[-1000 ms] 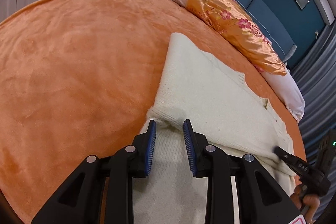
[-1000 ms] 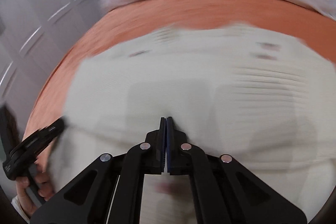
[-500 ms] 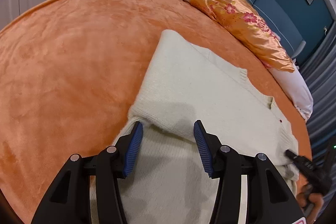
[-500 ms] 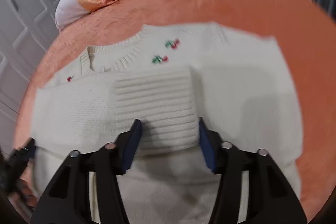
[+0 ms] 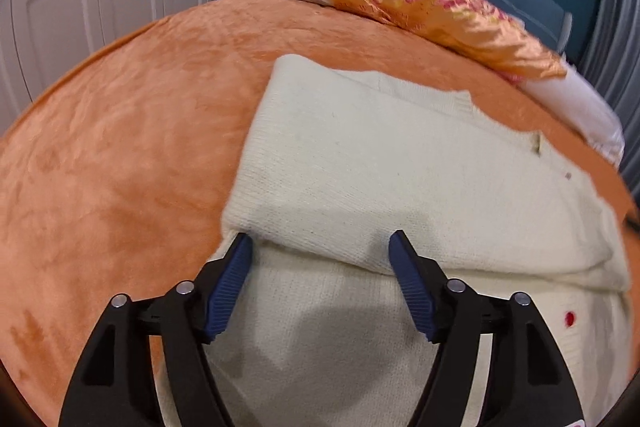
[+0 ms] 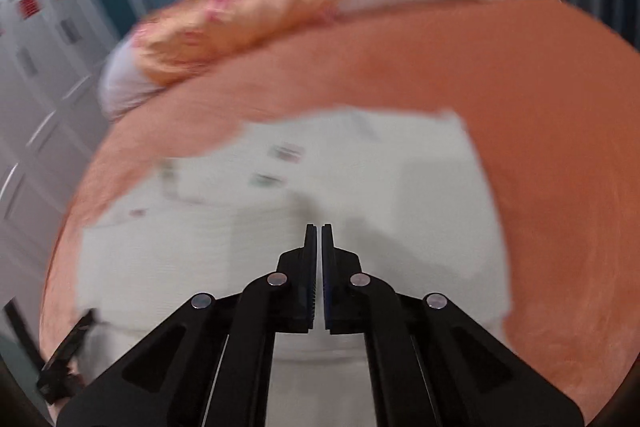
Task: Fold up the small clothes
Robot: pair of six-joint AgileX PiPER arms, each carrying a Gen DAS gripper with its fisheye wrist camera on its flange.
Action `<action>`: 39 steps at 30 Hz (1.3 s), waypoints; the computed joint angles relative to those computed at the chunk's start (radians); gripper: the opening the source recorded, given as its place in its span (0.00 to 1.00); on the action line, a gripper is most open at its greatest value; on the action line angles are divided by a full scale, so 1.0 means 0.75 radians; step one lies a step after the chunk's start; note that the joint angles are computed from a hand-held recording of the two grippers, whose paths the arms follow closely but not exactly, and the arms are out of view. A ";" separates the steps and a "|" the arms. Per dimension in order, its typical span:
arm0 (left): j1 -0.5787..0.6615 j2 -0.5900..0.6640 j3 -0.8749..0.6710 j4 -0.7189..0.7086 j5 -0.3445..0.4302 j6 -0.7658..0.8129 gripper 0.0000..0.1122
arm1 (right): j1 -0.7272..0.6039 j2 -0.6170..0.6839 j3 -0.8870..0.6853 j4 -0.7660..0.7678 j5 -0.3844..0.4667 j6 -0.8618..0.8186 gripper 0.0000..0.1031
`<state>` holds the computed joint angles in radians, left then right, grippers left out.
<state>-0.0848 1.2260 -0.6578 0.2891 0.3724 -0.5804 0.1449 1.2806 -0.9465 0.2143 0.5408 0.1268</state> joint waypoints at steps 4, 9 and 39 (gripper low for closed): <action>-0.027 0.004 0.002 0.101 0.009 -0.099 0.63 | 0.500 0.277 -0.333 -0.422 0.085 0.364 0.03; -0.008 0.006 0.016 0.081 -0.026 -0.068 0.63 | 0.743 0.785 -0.870 -0.486 0.259 0.361 0.03; -0.128 -0.057 -0.102 0.399 0.302 -0.374 0.74 | -0.258 0.013 0.238 0.701 -0.085 -0.626 0.36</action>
